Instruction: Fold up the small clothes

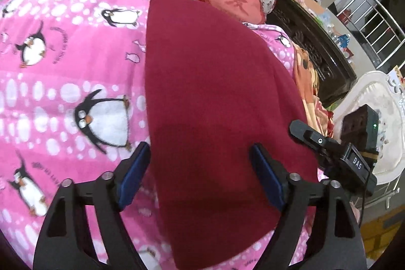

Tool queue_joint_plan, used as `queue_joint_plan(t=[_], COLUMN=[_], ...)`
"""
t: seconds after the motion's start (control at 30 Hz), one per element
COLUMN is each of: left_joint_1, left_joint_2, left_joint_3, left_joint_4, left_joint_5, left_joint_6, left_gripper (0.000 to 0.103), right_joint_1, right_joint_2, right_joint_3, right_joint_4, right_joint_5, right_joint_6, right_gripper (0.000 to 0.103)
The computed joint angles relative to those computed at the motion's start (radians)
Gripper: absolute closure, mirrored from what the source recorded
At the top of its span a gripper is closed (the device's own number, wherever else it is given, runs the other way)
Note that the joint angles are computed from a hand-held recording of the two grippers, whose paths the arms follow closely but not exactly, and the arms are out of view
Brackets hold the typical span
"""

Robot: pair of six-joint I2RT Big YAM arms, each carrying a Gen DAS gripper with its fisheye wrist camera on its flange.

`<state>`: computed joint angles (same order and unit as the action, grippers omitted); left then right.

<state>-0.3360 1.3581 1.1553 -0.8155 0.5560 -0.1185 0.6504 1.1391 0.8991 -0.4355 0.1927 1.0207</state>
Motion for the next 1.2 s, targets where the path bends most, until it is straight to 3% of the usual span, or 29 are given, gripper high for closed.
queue_joint_plan(t=[0.1, 0.2, 0.27, 0.37, 0.43, 0.53, 0.63, 0.73, 0.8, 0.87, 0.9, 0.93, 0.97, 1.07, 1.13, 1.2], left_joint_1=[-0.013, -0.028, -0.037, -0.039, -0.019, 0.035, 0.094, 0.156, 0.169, 0.148, 0.125, 0.108, 0.106, 0.121, 0.126, 0.121], left_joint_2=[0.018, 0.021, 0.023, -0.018, -0.032, -0.076, -0.153, -0.231, -0.278, -0.312, -0.318, -0.332, -0.366, -0.415, -0.453, -0.498], left_joint_3=[-0.001, -0.013, 0.001, 0.000, 0.019, 0.041, 0.038, -0.009, -0.064, -0.128, -0.154, -0.181, -0.216, -0.230, -0.232, -0.249], left_joint_4=[0.037, 0.073, 0.037, 0.011, -0.053, -0.188, -0.323, -0.411, -0.419, -0.398, -0.384, -0.365, -0.317, -0.305, -0.298, -0.277], left_joint_5=[-0.005, -0.013, 0.005, -0.006, 0.024, 0.074, 0.066, 0.057, 0.008, -0.078, -0.132, -0.183, -0.207, -0.210, -0.235, -0.270], left_joint_6=[-0.029, -0.051, 0.004, 0.056, 0.078, 0.129, 0.211, 0.274, 0.300, 0.301, 0.292, 0.287, 0.276, 0.249, 0.236, 0.236], left_gripper=[0.010, 0.006, 0.017, 0.033, 0.045, 0.045, 0.045, 0.045, 0.045, 0.045, 0.045, 0.043, 0.042, 0.042, 0.042, 0.042], right_joint_1=[-0.031, -0.042, -0.034, 0.010, 0.025, 0.068, 0.151, 0.229, 0.279, 0.299, 0.306, 0.320, 0.338, 0.395, 0.443, 0.473], right_joint_2=[0.034, 0.057, 0.062, 0.056, 0.034, -0.005, -0.013, -0.002, 0.022, 0.067, 0.092, 0.128, 0.149, 0.126, 0.123, 0.127], right_joint_3=[-0.016, -0.033, -0.027, 0.018, 0.020, 0.031, 0.069, 0.077, 0.083, 0.105, 0.129, 0.171, 0.199, 0.220, 0.278, 0.322], right_joint_4=[0.102, 0.188, 0.194, 0.120, 0.121, 0.113, 0.064, 0.074, 0.061, -0.005, -0.075, -0.194, -0.275, -0.331, -0.416, -0.430], right_joint_5=[-0.093, -0.129, -0.122, -0.050, -0.035, -0.031, -0.009, 0.005, 0.030, 0.001, -0.006, 0.003, 0.033, 0.129, 0.230, 0.285], right_joint_6=[-0.008, 0.025, 0.033, 0.016, 0.029, 0.067, 0.102, 0.152, 0.181, 0.215, 0.227, 0.242, 0.252, 0.264, 0.232, 0.176], right_gripper=[0.014, 0.012, 0.020, 0.037, 0.049, 0.050, 0.050, 0.050, 0.048, 0.046, 0.046, 0.045, 0.045, 0.045, 0.046, 0.049])
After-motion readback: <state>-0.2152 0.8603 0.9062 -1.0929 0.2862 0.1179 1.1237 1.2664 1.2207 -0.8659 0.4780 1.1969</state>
